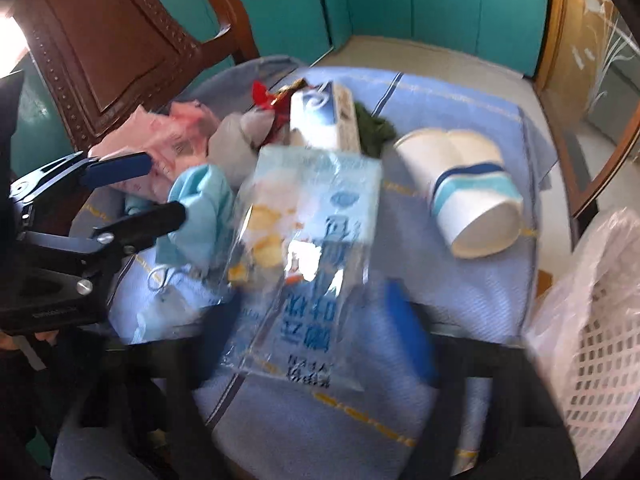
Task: Collect trash
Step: 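Grasp the plastic bread bag with the right gripper while the left gripper grasps the blue mask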
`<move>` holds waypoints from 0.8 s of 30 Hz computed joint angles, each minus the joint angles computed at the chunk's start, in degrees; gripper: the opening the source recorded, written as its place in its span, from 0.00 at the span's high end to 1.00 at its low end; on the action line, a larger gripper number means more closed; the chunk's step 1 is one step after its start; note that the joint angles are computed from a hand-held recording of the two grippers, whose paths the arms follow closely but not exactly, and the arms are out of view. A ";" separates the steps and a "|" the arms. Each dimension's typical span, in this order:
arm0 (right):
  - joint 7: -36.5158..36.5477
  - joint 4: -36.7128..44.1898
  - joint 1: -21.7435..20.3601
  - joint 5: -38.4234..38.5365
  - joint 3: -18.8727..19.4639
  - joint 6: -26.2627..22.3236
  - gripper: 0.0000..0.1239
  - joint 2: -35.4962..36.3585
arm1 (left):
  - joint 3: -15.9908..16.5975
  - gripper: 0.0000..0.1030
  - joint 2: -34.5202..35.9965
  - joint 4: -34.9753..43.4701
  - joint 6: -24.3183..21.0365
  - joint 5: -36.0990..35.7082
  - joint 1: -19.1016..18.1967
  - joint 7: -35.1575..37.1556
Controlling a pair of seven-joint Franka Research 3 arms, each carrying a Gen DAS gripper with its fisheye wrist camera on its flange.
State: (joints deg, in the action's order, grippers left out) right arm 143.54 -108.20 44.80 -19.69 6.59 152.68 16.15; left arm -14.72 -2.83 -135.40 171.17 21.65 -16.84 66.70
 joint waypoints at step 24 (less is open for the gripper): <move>12.03 -4.54 -2.45 -14.63 2.45 -1.75 0.87 -7.06 | -1.77 0.87 -2.11 0.29 0.72 33.02 3.82 -29.25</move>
